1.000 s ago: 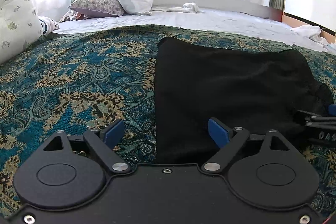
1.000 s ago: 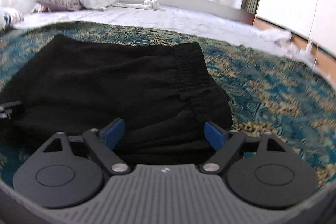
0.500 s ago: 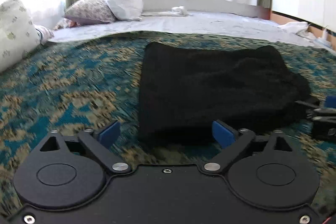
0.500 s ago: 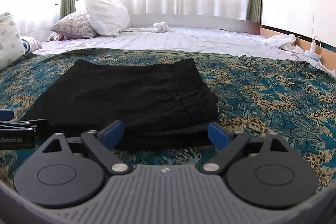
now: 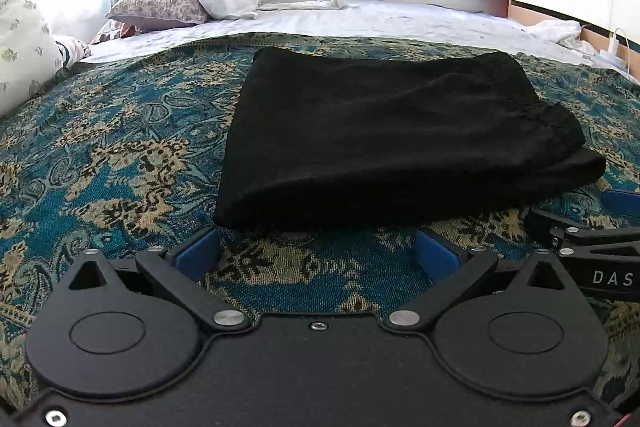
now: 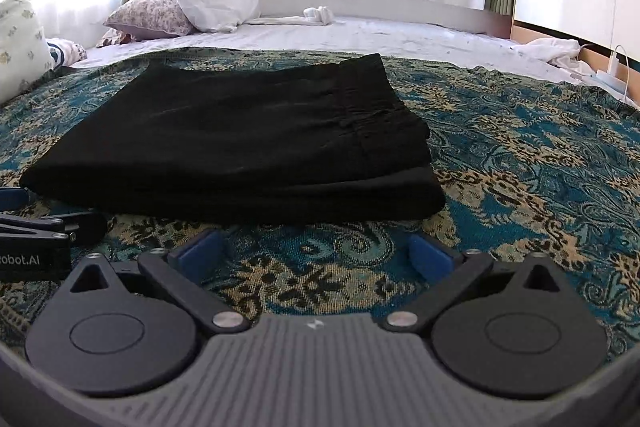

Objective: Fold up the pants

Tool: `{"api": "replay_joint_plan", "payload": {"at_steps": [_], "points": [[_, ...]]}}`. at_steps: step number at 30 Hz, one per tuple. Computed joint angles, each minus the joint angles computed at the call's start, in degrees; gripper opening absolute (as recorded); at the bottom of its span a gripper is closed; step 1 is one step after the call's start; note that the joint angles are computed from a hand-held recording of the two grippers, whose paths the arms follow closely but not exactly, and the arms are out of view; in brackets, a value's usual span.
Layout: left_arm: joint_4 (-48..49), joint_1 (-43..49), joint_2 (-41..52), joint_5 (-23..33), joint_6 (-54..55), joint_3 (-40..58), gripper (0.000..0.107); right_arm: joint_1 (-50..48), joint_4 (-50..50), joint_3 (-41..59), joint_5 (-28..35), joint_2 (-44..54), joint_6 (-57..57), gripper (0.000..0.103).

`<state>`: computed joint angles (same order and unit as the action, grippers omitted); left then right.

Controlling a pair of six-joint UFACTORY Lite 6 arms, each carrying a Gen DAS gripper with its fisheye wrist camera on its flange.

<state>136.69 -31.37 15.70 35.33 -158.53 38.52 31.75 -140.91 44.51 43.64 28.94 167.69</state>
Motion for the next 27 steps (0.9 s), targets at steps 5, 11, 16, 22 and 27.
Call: {"api": "replay_joint_plan", "payload": {"at_steps": [5,11,16,22,27], "points": [[0.1,-0.1,0.2,0.3,-0.9,0.0,0.103,0.6,1.3,0.2,0.7,0.5,-1.0,0.103],[-0.4,-0.5,0.1,1.1,-0.9,-0.4,0.103,0.8,2.1,0.6,0.3,0.7,-1.7,0.103],[0.1,-0.4,-0.1,1.2,-1.1,-0.7,0.103,0.7,1.9,0.6,0.4,0.7,-1.6,0.103],[0.1,-0.4,-0.1,0.8,-0.9,-0.6,0.103,0.7,1.9,0.6,0.4,0.7,-1.6,0.103],[0.2,-0.3,0.0,0.9,-1.0,-0.6,0.103,0.8,1.9,0.5,0.4,0.7,-1.5,0.103]]}}
